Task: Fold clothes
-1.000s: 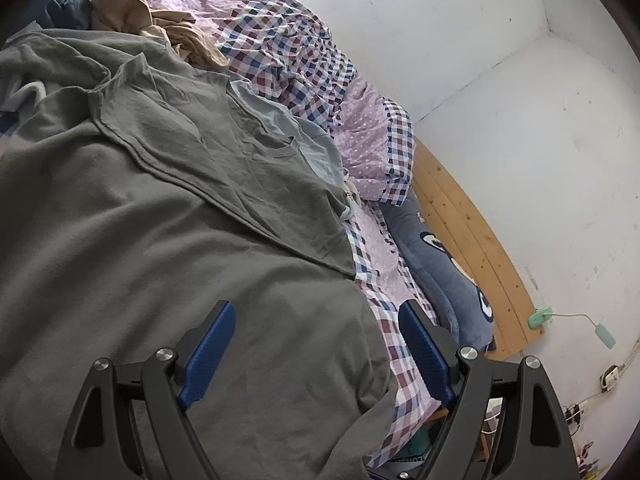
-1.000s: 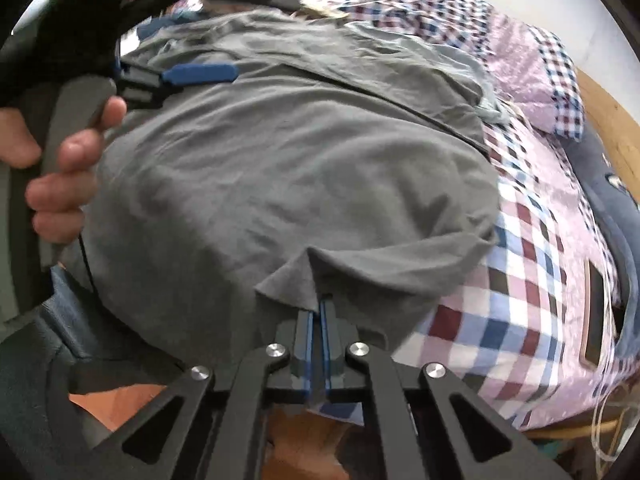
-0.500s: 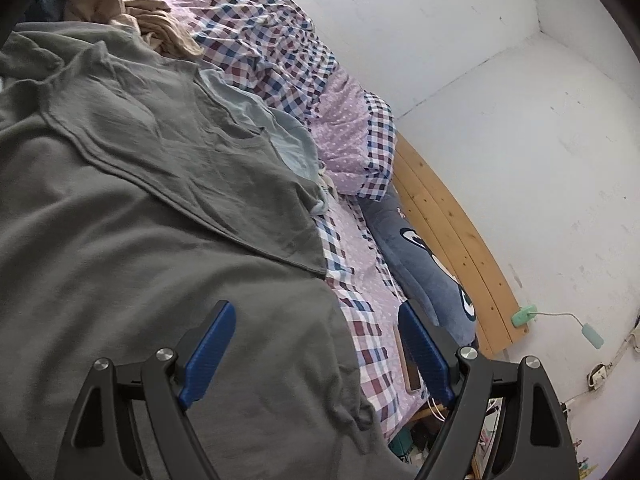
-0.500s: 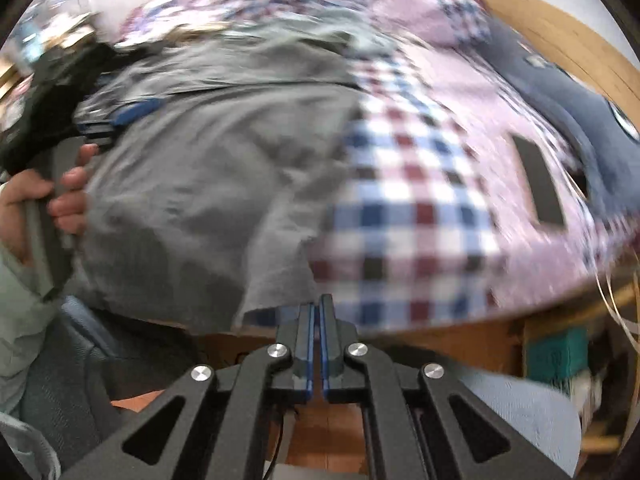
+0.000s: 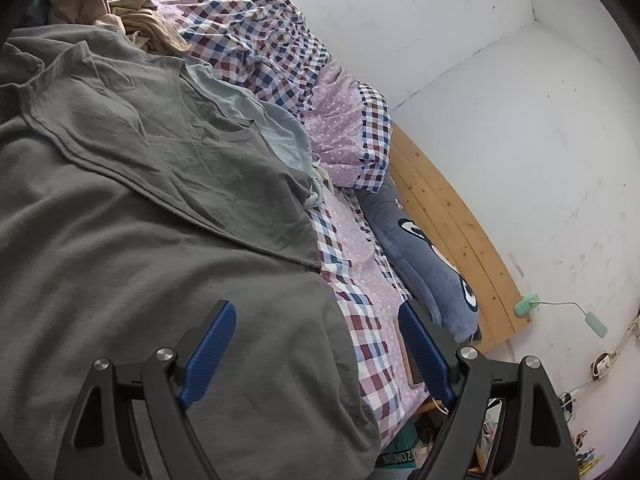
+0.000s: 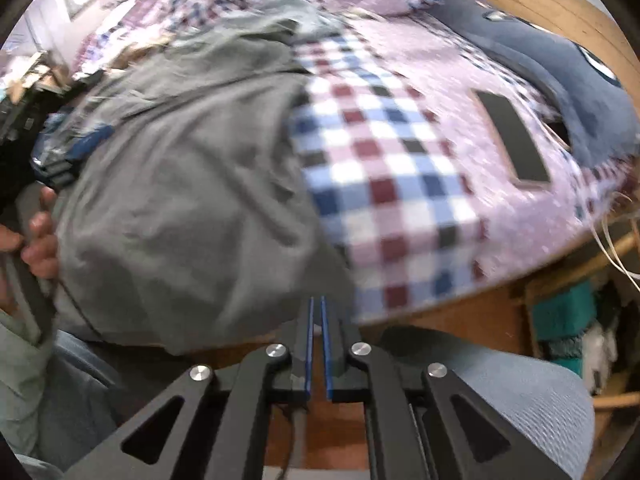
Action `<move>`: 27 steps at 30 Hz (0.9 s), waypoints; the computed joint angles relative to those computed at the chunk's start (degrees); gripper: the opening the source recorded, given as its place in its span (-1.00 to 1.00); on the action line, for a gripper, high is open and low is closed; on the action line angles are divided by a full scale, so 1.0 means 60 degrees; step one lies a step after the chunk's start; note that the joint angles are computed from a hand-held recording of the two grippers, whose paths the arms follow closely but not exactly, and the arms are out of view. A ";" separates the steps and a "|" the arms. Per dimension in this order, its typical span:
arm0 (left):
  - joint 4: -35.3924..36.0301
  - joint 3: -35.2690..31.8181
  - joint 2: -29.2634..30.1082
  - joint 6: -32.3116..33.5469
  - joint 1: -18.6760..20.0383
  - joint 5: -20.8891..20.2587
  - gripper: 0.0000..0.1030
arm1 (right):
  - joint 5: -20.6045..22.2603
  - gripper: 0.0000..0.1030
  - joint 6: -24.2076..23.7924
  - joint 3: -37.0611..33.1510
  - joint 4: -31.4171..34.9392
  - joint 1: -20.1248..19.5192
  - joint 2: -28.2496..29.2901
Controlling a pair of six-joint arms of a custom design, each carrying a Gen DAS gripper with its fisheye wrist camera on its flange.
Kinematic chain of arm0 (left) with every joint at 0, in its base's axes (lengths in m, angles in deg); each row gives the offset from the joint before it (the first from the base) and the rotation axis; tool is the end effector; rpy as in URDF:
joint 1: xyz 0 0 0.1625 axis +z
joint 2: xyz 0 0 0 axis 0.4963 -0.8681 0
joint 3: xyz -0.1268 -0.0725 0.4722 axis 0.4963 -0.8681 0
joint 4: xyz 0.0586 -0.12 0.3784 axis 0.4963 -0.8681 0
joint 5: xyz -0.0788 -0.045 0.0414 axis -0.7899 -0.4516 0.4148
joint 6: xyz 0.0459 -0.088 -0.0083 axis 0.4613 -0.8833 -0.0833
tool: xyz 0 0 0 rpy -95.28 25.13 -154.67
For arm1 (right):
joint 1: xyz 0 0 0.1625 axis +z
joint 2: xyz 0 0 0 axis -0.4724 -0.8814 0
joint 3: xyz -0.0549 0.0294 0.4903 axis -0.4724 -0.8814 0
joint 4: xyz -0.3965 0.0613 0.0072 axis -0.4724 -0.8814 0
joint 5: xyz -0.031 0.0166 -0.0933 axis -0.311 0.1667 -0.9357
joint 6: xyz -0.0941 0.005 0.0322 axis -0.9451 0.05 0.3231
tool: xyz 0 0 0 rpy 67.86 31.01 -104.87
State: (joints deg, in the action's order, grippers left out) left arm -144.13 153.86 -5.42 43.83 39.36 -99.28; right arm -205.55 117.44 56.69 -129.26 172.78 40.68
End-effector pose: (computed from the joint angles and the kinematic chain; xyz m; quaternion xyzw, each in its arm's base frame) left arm -0.0480 -0.4295 0.2634 -0.2292 -0.9496 0.1533 0.1491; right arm 0.3310 -0.1643 0.0053 -0.1574 -0.8568 0.2980 0.3902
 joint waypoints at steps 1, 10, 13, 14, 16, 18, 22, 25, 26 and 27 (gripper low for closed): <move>0.0014 -0.0012 -0.0039 0.0008 0.0037 0.0026 0.67 | -0.0133 -0.89 -0.0359 -0.0024 -0.0360 -0.0072 0.0133; -0.0077 -0.0297 -0.0727 -0.0197 0.0703 0.0353 0.67 | -0.0597 -0.85 -0.4248 0.0107 -0.5394 -0.1061 0.1532; -0.0038 -0.0594 -0.1026 -0.0345 0.1033 0.0459 0.67 | -0.0860 -0.76 -0.5802 -0.0143 -0.6988 -0.1142 0.2065; 0.0000 -0.0708 -0.1076 -0.0389 0.1156 0.0468 0.67 | -0.0918 -0.65 -0.6268 -0.0241 -0.7513 -0.1136 0.2252; 0.0180 -0.1114 -0.1203 -0.0693 0.1567 0.0510 0.67 | -0.0946 -0.46 -0.7327 -0.0381 -0.8860 -0.1153 0.2684; 0.0363 -0.1583 -0.1289 -0.0980 0.2074 0.0496 0.67 | -0.0803 -0.27 -0.8357 -0.0522 -1.0243 -0.1212 0.3146; 0.0865 -0.2576 -0.1364 -0.0877 0.2719 0.1120 0.67 | -0.0342 -0.26 -0.9301 -0.0865 -1.0967 -0.1452 0.3546; 0.1240 -0.3400 -0.1330 -0.0757 0.3096 0.1714 0.67 | 0.0105 -0.26 -0.9696 -0.1034 -1.1263 -0.1654 0.3732; 0.1416 -0.3627 -0.1319 -0.0747 0.3199 0.1826 0.67 | 0.0229 -0.26 -0.9768 -0.1069 -1.1373 -0.1703 0.3784; 0.1698 -0.4019 -0.1238 -0.0822 0.3306 0.2064 0.67 | 0.0358 -0.26 -0.9838 -0.1098 -1.1488 -0.1752 0.3833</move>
